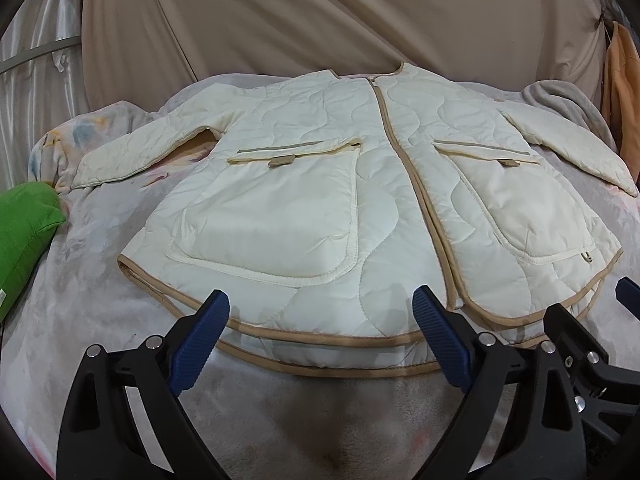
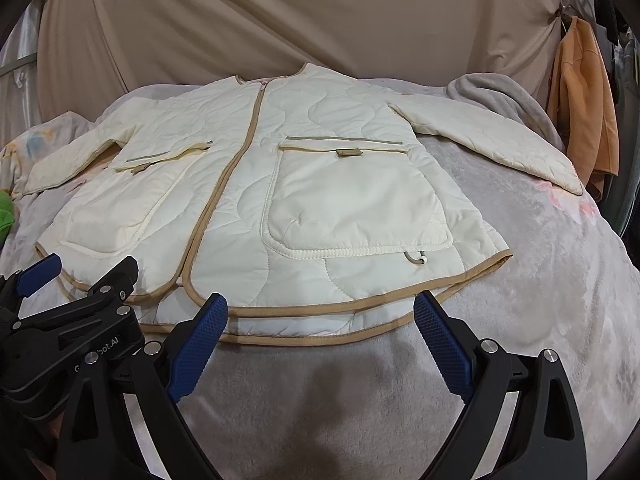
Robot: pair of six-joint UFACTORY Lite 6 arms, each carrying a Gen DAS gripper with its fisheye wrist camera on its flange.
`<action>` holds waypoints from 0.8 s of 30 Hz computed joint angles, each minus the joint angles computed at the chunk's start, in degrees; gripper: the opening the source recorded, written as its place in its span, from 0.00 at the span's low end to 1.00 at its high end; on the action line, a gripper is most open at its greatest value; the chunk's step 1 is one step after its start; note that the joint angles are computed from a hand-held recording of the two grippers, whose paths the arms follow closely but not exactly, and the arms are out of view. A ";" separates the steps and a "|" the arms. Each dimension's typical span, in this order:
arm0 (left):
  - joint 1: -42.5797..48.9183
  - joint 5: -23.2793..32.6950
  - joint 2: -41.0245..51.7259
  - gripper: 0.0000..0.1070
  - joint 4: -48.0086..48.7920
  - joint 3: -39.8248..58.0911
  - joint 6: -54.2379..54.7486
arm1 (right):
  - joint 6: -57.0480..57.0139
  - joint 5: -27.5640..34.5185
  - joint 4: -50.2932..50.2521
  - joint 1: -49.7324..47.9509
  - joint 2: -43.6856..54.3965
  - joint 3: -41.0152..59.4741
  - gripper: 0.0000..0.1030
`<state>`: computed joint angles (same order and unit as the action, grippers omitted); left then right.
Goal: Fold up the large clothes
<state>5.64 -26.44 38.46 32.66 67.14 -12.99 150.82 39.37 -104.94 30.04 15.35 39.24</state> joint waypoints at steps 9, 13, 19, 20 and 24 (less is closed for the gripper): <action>0.46 0.55 -0.16 0.85 1.96 0.32 -2.31 | -2.34 0.52 2.28 0.89 0.43 1.15 0.90; 0.51 0.72 -0.04 0.85 2.35 0.62 -2.71 | -2.66 0.52 2.59 0.98 0.38 1.23 0.90; 0.59 0.33 0.19 0.85 1.48 0.61 -1.62 | -3.31 0.60 3.16 1.05 0.11 1.26 0.90; 0.63 0.23 0.15 0.85 1.59 0.51 -1.71 | -3.39 0.59 3.34 1.14 0.05 1.25 0.90; 0.64 0.17 0.16 0.85 1.32 0.50 -1.44 | -3.25 0.67 3.15 1.11 0.15 1.26 0.90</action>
<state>6.29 -26.27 38.62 33.98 67.65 -14.43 147.57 40.04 -101.79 31.15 15.51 40.50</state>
